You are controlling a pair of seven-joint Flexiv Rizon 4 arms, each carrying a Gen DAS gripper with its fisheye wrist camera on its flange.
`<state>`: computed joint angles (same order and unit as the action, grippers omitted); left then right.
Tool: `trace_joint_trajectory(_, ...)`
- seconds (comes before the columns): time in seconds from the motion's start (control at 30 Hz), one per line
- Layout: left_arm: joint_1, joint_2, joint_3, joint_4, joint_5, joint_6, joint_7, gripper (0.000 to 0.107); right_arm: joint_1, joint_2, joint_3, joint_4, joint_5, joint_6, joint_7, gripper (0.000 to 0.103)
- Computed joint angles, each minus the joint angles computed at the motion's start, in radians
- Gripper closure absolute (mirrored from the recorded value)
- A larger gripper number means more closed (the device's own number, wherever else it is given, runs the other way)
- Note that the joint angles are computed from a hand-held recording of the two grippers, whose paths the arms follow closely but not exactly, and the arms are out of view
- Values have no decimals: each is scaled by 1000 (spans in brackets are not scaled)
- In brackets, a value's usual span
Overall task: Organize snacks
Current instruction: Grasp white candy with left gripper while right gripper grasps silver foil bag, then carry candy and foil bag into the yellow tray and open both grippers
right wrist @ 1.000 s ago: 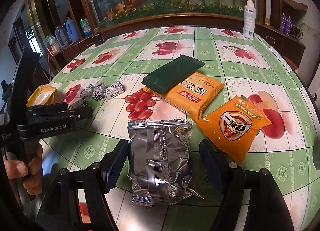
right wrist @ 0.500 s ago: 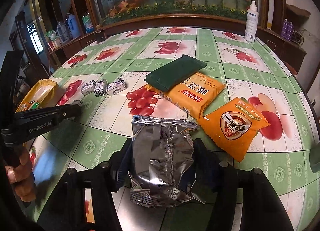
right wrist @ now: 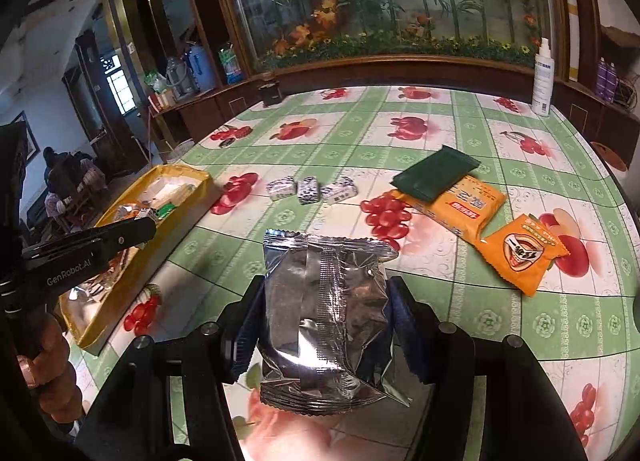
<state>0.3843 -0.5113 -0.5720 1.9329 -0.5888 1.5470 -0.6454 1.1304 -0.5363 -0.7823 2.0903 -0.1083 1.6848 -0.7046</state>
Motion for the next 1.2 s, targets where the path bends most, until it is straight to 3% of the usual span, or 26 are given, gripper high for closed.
trace_joint_trajectory(0.2, 67, 20, -39, 48, 28, 62, -19, 91, 21, 8, 21, -27, -4, 21, -27, 42)
trace_joint_trajectory(0.63, 170, 8, -62, 55, 168, 86, -139, 91, -65, -3, 176, -114, -42, 17, -50, 42)
trace_joint_trajectory(0.9, 192, 3, -47, 43, 201, 76, -183, 91, -131, -14, 262, -168, -98, 0, -44, 42)
trace_joint_trajectory(1.2, 189, -5, -11, 26, 204, 66, -201, 91, -271, -52, 425, -288, -183, -35, -45, 42)
